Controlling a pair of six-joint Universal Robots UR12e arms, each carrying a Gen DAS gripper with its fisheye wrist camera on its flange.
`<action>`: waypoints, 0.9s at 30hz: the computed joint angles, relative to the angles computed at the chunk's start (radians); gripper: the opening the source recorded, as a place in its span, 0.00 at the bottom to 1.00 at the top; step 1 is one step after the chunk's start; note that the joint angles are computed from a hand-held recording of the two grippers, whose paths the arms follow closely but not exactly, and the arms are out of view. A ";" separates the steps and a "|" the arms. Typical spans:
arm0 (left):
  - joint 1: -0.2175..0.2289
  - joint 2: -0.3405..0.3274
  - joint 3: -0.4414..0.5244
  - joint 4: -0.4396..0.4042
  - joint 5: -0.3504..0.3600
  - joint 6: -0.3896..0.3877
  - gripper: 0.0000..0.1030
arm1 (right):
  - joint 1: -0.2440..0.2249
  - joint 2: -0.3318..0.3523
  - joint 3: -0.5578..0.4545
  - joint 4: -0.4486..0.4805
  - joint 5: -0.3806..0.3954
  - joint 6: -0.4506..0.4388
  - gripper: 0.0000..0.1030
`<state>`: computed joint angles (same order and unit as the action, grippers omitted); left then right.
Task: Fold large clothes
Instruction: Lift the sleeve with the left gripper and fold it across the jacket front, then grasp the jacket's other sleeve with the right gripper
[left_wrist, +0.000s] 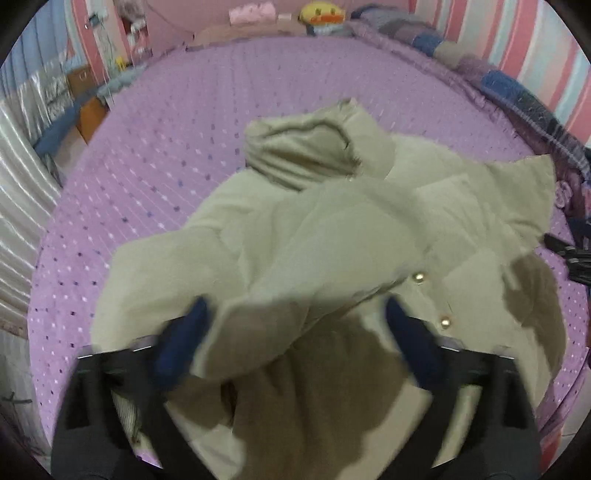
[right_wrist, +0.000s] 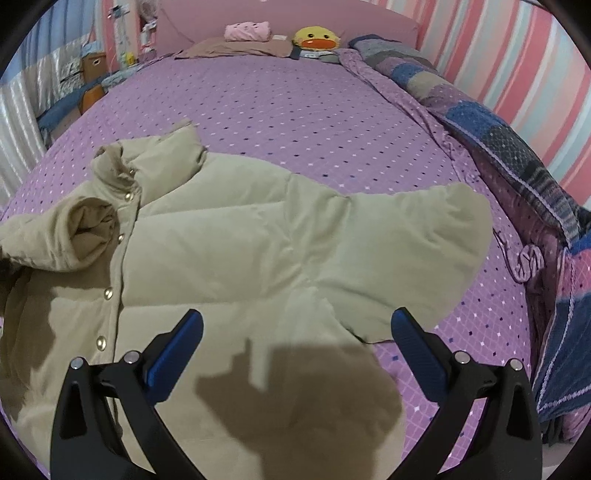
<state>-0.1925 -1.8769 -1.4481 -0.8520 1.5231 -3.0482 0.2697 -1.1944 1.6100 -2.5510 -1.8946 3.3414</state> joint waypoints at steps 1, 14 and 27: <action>0.004 0.013 -0.006 0.002 0.005 0.001 0.97 | 0.005 0.004 -0.006 0.004 -0.002 -0.014 0.98; 0.119 0.100 -0.108 0.019 0.226 -0.116 0.97 | 0.061 0.137 -0.221 0.090 0.246 -0.136 0.98; 0.107 0.101 -0.124 0.040 0.244 -0.049 0.97 | 0.054 0.286 -0.430 0.346 0.562 -0.032 0.82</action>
<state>-0.0853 -1.7764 -1.5719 -0.8123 1.7670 -3.0974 0.3237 -0.9088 1.1797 -2.2045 -1.3322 3.3099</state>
